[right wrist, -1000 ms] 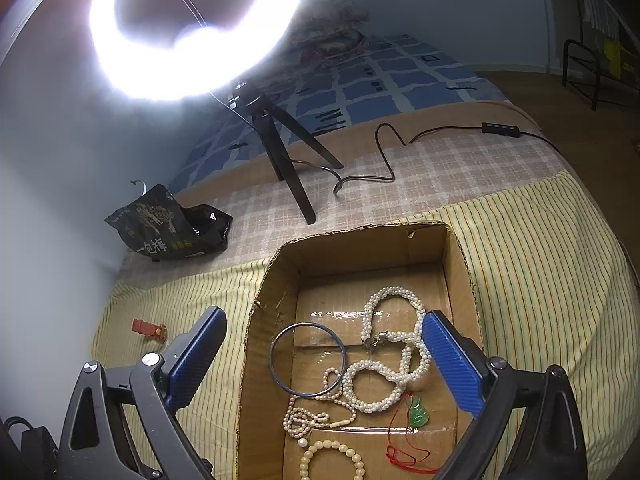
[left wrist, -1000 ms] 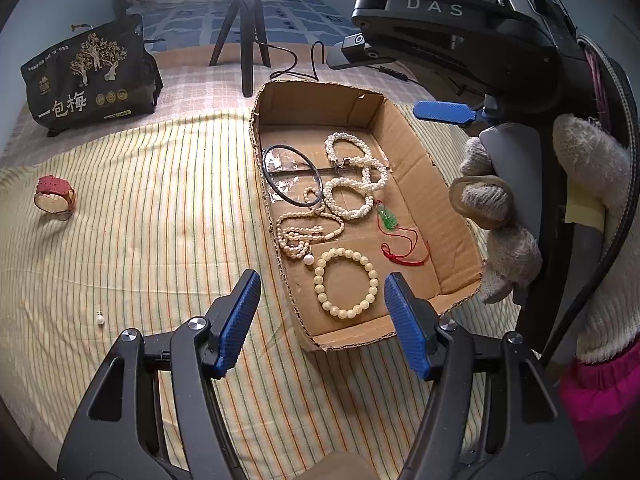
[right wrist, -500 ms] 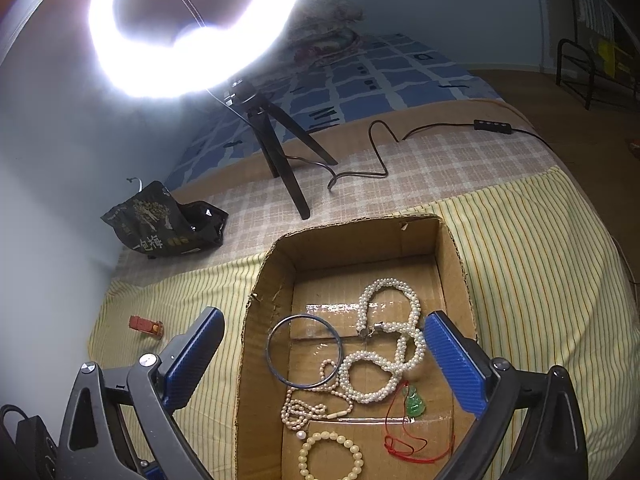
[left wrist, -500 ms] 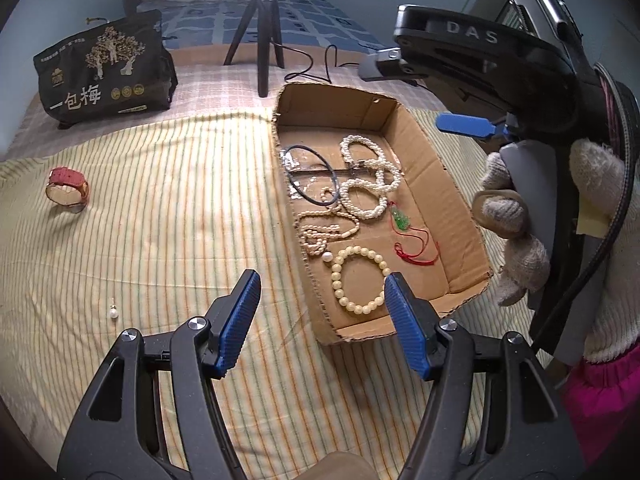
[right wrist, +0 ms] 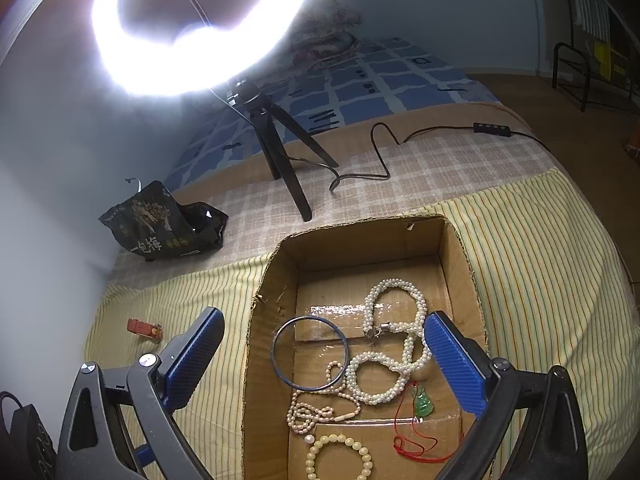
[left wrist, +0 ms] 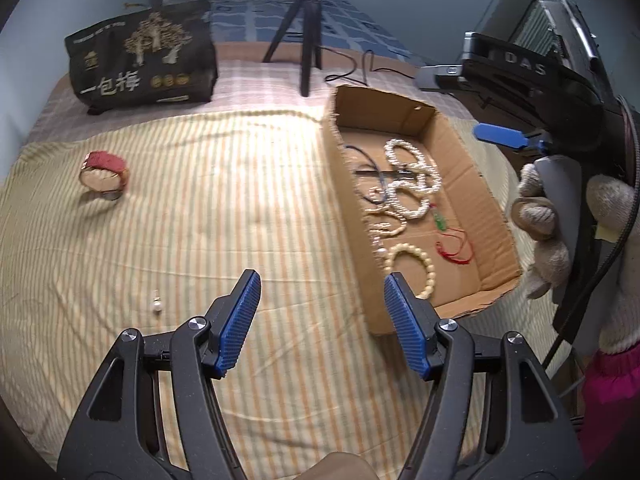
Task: Organize jewelry
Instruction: 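Move both open tools toward the red watch and second pearl earring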
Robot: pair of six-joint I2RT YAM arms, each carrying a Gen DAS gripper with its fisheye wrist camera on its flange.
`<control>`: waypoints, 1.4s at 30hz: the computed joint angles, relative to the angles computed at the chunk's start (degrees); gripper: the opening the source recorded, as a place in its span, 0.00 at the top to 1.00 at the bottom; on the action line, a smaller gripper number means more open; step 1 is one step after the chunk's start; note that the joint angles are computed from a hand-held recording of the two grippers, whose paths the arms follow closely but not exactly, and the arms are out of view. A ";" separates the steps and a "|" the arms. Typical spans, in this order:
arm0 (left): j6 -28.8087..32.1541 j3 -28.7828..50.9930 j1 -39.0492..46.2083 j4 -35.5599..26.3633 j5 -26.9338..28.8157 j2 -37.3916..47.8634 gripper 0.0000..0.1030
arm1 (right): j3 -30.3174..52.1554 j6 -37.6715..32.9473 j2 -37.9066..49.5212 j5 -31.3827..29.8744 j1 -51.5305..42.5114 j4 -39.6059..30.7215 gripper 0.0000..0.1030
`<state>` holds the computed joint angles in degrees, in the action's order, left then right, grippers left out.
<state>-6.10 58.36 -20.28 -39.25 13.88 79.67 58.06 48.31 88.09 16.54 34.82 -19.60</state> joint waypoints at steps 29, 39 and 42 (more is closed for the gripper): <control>9.09 3.77 29.66 0.36 9.42 6.16 0.36 | 13.84 -8.81 14.21 5.01 10.30 2.22 0.00; 7.84 8.50 37.26 3.83 12.95 15.24 0.36 | 19.16 -8.66 20.86 4.17 18.08 1.55 0.00; 7.60 9.52 37.50 4.88 13.28 17.38 0.36 | 20.73 -8.61 23.24 3.59 20.06 1.52 0.00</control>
